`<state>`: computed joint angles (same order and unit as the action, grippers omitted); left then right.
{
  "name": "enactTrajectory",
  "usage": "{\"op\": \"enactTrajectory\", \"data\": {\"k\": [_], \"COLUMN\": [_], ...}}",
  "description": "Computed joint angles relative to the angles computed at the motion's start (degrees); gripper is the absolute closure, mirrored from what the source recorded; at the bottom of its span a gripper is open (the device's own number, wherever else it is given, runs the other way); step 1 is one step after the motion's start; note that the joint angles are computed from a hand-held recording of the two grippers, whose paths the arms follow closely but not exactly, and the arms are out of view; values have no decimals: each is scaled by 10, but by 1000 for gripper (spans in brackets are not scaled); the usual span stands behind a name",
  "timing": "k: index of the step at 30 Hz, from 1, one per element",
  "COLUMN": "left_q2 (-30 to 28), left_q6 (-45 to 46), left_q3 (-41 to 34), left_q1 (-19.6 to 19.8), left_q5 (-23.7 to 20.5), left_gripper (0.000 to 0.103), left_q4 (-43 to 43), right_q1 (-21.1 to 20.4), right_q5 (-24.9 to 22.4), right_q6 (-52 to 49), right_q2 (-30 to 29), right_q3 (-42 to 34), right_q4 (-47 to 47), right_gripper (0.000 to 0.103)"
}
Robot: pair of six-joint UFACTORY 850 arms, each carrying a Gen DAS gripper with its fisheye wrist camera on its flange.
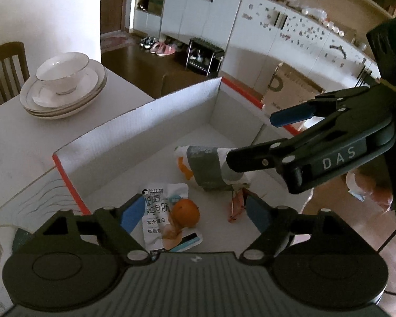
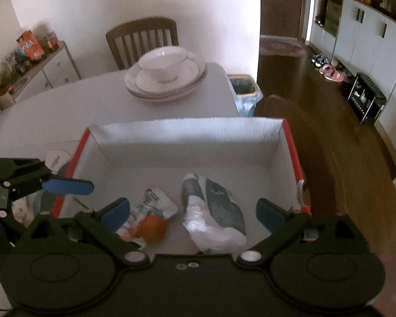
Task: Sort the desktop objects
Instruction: 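Withdraw both tools from the red box back toward the table items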
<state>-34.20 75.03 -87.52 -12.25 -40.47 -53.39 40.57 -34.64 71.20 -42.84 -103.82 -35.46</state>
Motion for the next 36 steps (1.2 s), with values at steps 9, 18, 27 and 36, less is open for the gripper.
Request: {"op": "enactTrajectory", "data": {"k": [9,18,27,36], "left_q2": [30,63,80,80], "left_q6": [61,130,168,179], "left_q3": [30,64,81,84], "left_q1": [31,79,129,179], "left_q5": [-19,-43,-68,-92], "left_gripper": [4,2,2,0], "left_q4": [-64,-107,-114,-107], "right_q1": [20,47,74,96], "right_q5": [-7,-28,-57,-90], "right_q6": [87,144,148,100], "right_q2": [9,-11,-66,-144], "right_q3": [-1,-41,-132,-261], "right_q4": [-65,-100,-94,-54], "right_gripper": [1,1,1,1]}}
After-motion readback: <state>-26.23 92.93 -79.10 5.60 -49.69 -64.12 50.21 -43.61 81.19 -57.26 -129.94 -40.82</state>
